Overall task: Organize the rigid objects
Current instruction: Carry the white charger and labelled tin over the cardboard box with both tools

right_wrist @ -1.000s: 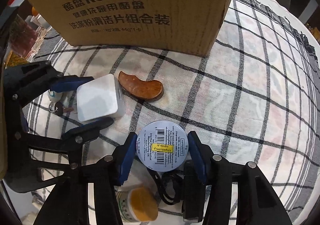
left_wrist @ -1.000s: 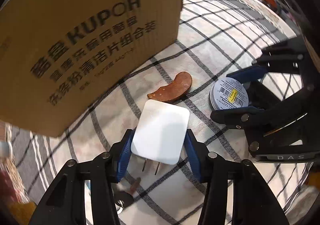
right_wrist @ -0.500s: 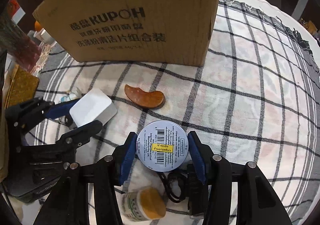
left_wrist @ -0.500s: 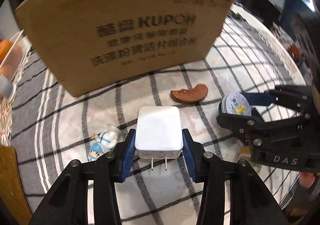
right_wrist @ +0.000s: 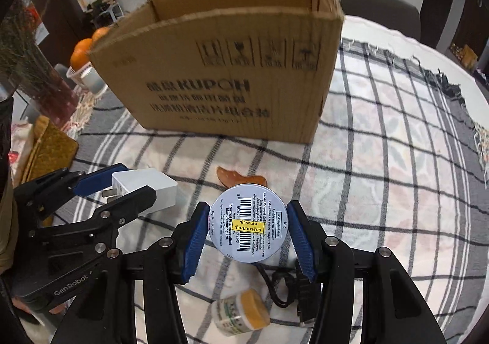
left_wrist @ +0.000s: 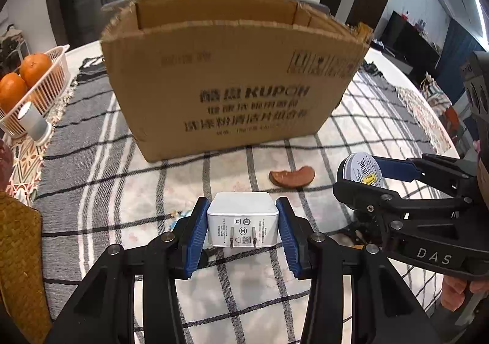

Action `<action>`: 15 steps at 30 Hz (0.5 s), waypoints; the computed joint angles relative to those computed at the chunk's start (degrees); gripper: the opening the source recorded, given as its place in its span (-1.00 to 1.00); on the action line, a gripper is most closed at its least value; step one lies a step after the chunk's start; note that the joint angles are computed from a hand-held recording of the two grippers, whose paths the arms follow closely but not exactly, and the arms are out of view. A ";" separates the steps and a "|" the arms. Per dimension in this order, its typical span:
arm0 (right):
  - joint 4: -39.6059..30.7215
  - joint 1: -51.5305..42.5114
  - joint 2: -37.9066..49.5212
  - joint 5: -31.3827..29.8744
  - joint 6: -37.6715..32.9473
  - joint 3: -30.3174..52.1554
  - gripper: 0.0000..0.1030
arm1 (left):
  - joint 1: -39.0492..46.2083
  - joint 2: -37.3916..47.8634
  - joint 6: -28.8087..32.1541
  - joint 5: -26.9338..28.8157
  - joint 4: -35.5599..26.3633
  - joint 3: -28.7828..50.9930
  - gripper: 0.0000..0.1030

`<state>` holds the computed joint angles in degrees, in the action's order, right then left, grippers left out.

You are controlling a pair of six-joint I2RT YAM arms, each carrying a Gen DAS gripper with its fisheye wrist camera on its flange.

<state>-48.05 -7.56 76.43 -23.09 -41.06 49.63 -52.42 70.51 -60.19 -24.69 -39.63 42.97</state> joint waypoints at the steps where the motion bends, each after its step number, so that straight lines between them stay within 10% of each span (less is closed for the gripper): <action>1: 0.09 0.53 -0.66 -0.16 0.73 -0.14 0.03 | -0.22 -0.46 -0.31 -0.70 -0.83 0.48 -0.15; 15: -2.51 1.89 -6.20 -5.22 5.95 4.16 0.03 | -0.91 -5.47 -1.14 -7.42 -10.43 7.47 -0.15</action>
<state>-50.56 -5.67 70.23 -28.31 -35.11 53.79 -53.33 65.03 -61.32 -32.11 -50.06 50.44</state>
